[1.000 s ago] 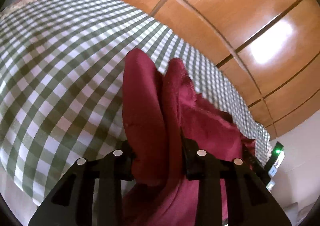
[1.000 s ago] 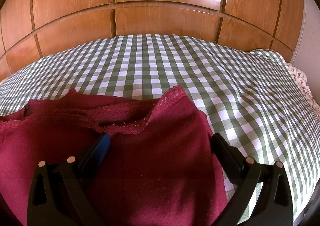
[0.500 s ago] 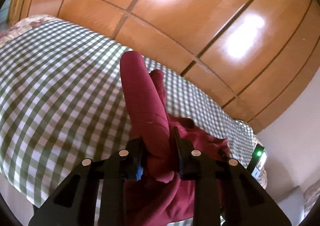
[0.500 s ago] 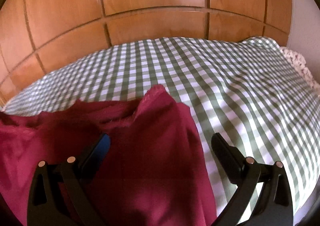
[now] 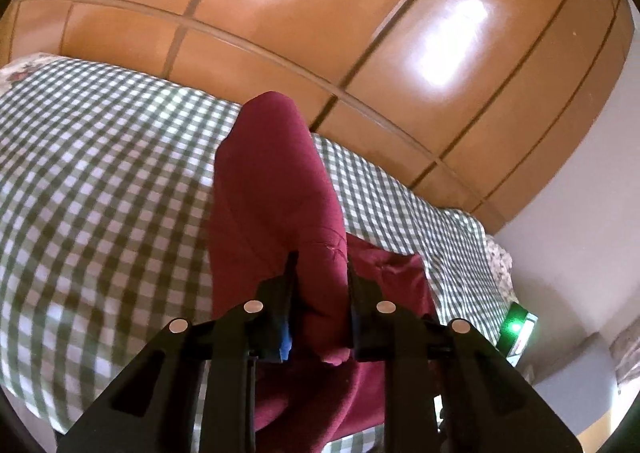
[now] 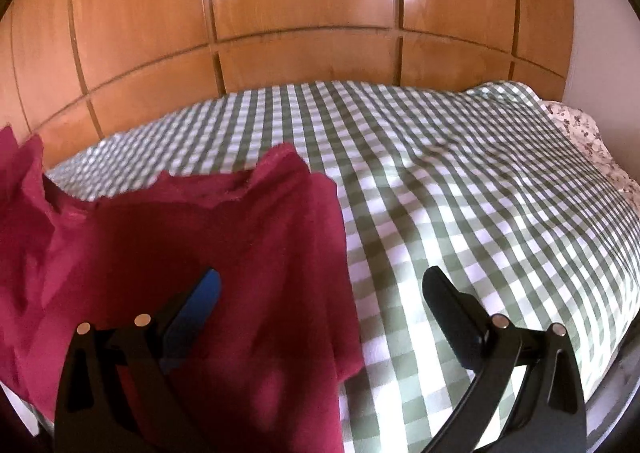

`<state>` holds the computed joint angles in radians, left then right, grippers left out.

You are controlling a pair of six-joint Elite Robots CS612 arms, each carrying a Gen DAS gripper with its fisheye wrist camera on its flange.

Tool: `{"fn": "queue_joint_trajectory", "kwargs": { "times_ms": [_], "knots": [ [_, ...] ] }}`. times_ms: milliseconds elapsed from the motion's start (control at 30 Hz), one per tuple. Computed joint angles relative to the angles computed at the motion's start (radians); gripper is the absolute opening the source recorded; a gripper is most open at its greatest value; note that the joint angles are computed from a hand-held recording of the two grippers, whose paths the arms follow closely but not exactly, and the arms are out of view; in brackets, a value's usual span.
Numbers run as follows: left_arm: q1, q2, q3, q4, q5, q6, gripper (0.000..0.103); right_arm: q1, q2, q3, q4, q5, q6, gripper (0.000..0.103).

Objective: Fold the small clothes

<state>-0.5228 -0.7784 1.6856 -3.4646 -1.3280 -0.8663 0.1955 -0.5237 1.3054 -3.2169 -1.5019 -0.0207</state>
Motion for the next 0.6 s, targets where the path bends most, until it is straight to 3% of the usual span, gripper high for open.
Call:
{"fn": "queue_joint_trajectory", "kwargs": {
  "times_ms": [67, 167, 233, 333, 433, 533, 600],
  "knots": [
    [-0.001, 0.007, -0.015, 0.004, -0.021, 0.025, 0.019, -0.008, -0.007, 0.011, -0.008, 0.063, 0.028, 0.101],
    [-0.005, 0.023, -0.040, 0.028, -0.037, 0.050, 0.019, -0.025, -0.017, 0.030, -0.066, 0.246, 0.073, 0.101],
    [-0.004, 0.034, -0.055, 0.052, -0.055, 0.059, 0.019, -0.027, -0.021, 0.027, -0.060, 0.367, 0.059, 0.101],
    [-0.001, 0.058, -0.071, 0.050, -0.109, 0.058, 0.019, -0.019, -0.024, 0.018, -0.022, 0.471, 0.001, 0.100],
    [-0.008, 0.068, -0.078, 0.061, -0.116, 0.096, 0.019, -0.019, -0.010, -0.019, 0.074, 0.648, -0.002, 0.093],
    [-0.012, 0.073, -0.076, 0.045, -0.123, 0.113, 0.019, -0.020, 0.031, -0.114, 0.302, 0.865, 0.011, 0.089],
    [-0.012, 0.075, -0.073, 0.035, -0.128, 0.119, 0.019, -0.014, 0.053, -0.163, 0.422, 0.941, 0.000, 0.089]
  ]
}}
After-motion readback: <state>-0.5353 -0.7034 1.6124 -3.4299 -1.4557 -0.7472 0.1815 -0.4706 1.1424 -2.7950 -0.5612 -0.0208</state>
